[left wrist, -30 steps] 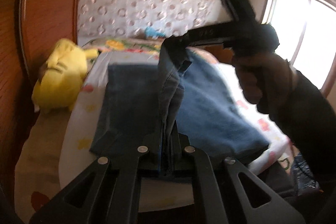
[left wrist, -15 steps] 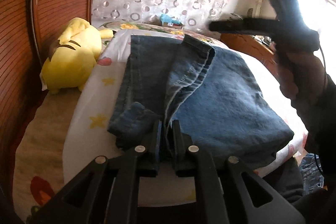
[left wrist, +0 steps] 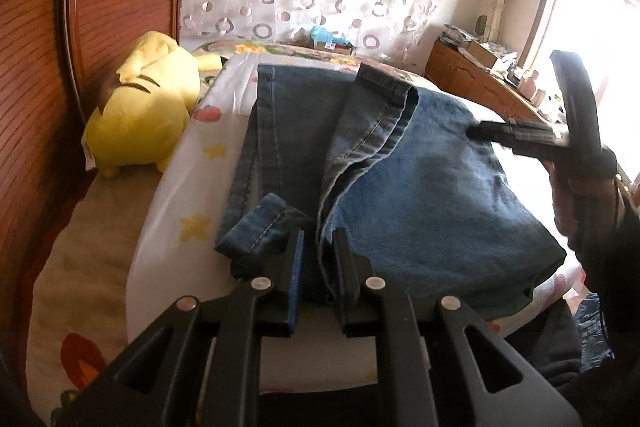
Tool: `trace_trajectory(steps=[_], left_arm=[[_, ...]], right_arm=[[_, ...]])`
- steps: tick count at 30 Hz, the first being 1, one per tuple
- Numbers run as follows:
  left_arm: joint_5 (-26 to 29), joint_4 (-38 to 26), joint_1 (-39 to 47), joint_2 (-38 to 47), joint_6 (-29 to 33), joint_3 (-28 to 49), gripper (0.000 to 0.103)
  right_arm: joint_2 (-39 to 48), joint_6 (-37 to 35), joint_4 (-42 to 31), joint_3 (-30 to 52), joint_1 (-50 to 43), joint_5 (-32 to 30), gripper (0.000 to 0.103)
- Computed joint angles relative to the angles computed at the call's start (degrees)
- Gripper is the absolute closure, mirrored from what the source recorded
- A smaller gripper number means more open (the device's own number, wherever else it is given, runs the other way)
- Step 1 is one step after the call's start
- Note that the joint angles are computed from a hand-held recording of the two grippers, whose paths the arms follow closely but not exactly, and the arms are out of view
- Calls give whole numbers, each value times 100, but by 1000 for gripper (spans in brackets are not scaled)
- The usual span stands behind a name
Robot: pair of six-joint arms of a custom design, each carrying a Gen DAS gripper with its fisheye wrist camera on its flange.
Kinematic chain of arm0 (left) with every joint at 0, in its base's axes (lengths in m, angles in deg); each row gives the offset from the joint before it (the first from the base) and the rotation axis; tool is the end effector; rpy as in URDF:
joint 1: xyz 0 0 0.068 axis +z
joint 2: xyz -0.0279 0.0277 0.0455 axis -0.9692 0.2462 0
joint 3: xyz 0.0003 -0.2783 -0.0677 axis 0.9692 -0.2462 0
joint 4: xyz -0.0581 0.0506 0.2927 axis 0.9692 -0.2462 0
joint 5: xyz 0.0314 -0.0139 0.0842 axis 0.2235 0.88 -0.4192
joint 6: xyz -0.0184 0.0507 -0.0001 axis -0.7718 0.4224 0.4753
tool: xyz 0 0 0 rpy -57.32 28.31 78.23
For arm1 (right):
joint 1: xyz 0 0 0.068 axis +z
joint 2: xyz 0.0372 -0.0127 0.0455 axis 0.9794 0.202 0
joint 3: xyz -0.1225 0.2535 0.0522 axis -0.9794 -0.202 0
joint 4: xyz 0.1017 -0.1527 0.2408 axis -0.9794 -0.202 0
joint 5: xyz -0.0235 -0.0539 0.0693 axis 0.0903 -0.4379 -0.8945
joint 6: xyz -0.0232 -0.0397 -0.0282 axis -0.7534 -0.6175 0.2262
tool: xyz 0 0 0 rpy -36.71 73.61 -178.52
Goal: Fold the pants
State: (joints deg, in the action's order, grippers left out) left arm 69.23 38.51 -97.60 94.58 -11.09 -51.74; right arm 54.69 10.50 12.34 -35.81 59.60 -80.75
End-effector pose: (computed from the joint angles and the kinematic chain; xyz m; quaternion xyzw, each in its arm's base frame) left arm 0.1717 -0.0760 0.0511 0.1560 0.8989 -0.1829 0.3663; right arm 0.2035 -0.0556 0.1103 -0.0931 0.9256 0.0473 0.3637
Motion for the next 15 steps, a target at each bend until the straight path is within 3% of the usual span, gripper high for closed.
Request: trace_trajectory(steps=[9, 15], left_arm=[[-606, -659, -683, -1199, -193, -49, 90], [-825, -372, -1143, -447, -158, 402, 90]], right_arm=[[79, -139, 236, -496, -661, -123, 49], [-534, 137, 344, -956, -586, 211, 35]])
